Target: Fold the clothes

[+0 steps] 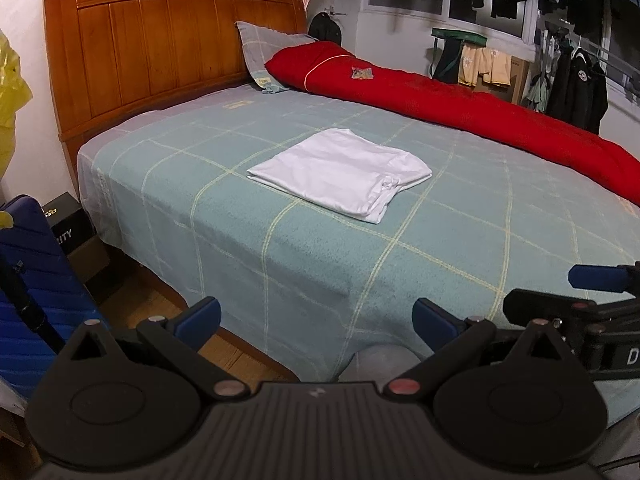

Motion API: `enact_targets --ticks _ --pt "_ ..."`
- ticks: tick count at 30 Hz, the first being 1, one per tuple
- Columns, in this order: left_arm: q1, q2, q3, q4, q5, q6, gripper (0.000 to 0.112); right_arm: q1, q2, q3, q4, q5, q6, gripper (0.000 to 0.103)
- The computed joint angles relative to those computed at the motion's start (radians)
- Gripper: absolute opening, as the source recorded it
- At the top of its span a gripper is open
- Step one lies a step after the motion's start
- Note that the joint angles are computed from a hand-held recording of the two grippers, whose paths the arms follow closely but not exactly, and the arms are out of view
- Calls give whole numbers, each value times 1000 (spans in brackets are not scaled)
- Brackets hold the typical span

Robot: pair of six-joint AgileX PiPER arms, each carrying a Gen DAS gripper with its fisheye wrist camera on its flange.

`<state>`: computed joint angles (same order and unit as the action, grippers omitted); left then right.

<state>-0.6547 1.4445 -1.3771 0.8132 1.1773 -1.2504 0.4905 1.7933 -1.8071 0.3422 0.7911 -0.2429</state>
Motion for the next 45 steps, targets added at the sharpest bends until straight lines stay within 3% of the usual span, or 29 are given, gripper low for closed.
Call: enact_targets --ticks 45 --pt "-22 40 -37 5 25 40 102 -5 -3 4 -26 1 13 103"
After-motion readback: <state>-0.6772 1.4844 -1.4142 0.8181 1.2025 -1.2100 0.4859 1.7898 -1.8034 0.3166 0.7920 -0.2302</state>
